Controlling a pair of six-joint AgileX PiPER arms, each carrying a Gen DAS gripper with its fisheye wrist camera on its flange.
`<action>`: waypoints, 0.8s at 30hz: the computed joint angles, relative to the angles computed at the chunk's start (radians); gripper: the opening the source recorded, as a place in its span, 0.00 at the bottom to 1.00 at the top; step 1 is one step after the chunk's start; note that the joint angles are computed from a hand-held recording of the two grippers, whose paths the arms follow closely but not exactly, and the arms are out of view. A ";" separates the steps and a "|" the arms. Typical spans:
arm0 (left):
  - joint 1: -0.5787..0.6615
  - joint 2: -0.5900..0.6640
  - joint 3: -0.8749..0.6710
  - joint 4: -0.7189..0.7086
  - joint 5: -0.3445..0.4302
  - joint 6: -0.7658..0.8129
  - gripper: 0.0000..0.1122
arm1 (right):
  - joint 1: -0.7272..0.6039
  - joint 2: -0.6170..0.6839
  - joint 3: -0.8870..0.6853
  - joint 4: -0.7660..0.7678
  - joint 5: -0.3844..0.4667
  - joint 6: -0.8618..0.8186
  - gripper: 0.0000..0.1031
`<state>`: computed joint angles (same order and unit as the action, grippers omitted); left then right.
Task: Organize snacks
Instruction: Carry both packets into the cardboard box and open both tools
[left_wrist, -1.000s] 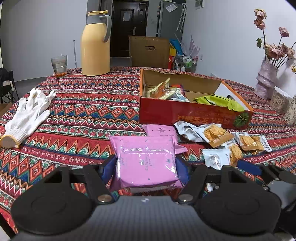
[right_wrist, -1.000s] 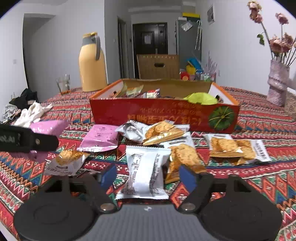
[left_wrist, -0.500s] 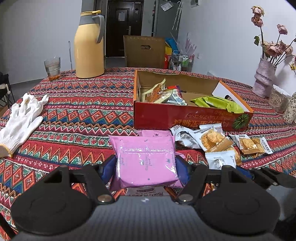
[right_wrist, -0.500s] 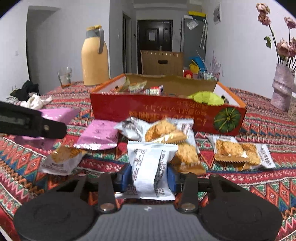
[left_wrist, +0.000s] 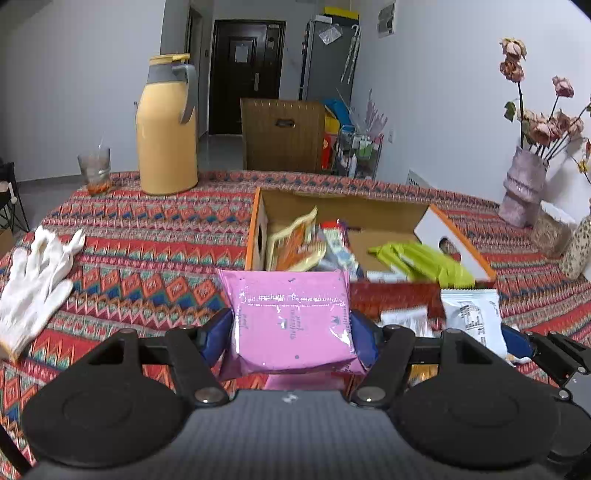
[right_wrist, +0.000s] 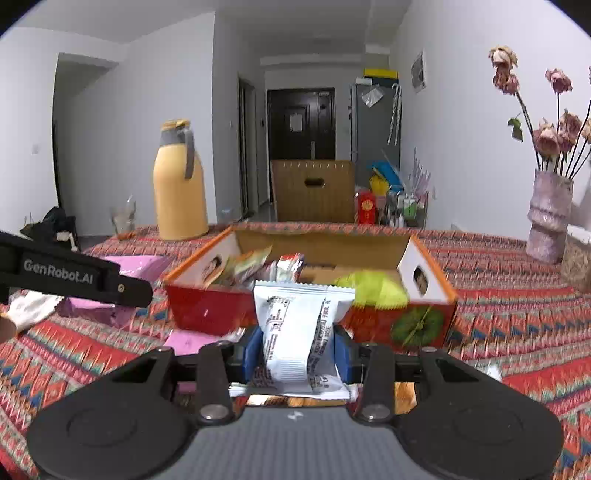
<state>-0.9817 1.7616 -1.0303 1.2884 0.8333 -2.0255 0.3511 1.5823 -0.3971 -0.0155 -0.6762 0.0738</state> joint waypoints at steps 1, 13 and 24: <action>0.008 0.008 -0.020 -0.003 0.003 0.015 0.61 | -0.017 0.004 -0.019 -0.022 0.008 0.011 0.39; 0.131 0.151 -0.307 -0.073 -0.017 0.205 0.61 | -0.177 0.144 -0.327 -0.288 0.114 0.212 0.39; 0.236 0.301 -0.530 -0.113 -0.053 0.287 0.61 | -0.197 0.317 -0.578 -0.358 0.180 0.321 0.39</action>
<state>-0.7456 2.0627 -1.5607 1.1753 0.7805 -1.7380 0.1543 1.8988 -0.9752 -0.3735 -0.4963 0.3952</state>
